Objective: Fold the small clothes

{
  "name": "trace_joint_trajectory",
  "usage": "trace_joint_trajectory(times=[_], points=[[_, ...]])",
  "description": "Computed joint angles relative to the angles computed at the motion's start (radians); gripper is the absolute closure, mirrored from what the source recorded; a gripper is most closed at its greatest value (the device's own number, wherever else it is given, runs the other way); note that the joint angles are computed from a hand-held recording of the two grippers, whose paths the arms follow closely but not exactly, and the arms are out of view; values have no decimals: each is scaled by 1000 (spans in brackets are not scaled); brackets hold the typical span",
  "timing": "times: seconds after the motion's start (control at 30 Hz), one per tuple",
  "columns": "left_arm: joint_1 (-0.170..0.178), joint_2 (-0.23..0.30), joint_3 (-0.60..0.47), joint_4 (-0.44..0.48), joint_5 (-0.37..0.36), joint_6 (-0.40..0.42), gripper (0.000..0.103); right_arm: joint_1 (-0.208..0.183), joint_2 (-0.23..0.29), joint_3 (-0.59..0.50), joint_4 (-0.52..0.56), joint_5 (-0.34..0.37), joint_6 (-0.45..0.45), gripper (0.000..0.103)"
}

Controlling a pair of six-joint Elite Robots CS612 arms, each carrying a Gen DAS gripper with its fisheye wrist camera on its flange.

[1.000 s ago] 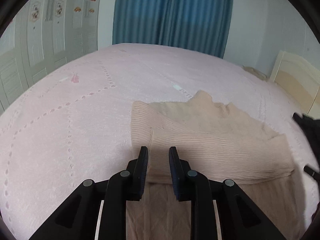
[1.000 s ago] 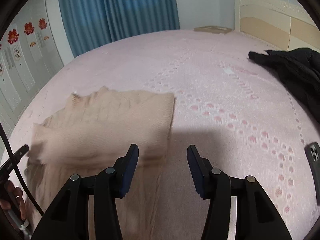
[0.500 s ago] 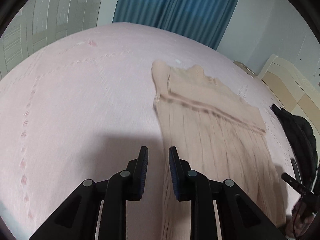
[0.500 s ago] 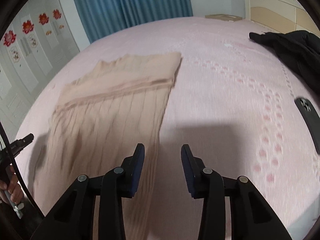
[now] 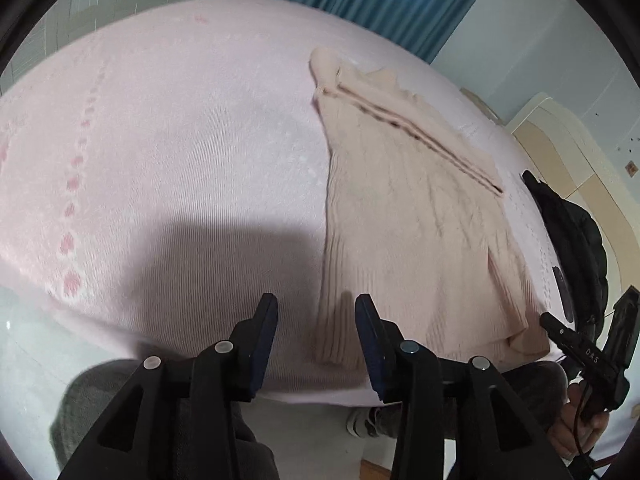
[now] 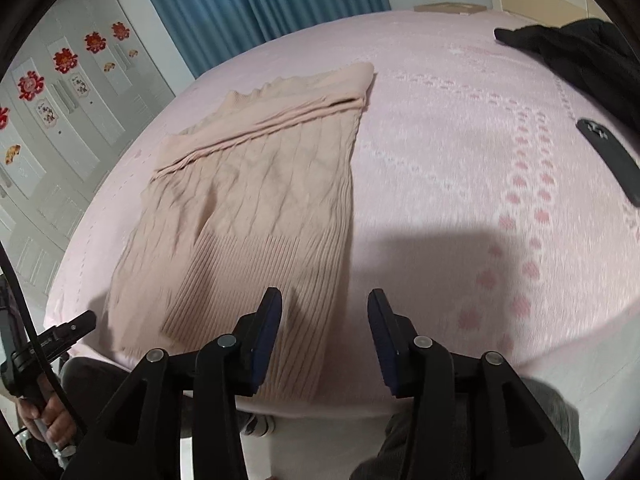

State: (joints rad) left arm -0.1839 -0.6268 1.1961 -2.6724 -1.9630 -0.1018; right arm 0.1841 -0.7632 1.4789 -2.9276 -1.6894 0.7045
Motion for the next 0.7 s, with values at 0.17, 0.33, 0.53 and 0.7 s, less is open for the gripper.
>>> trace_joint_trajectory(times=[0.17,0.33,0.53,0.7], points=[[-5,4,-4,6,-21,34,65,0,3,-4,38,13,24,57],[-32,1,3,-17,48,69,66,1,14,-18,36,8,13,54],[-29,10,-9,-23,11,58,93,14,36,-66,87,-3,-81,95],[5,14,6,-149,-40,-78,96,8,20,-12,-45,-14,-45,98]])
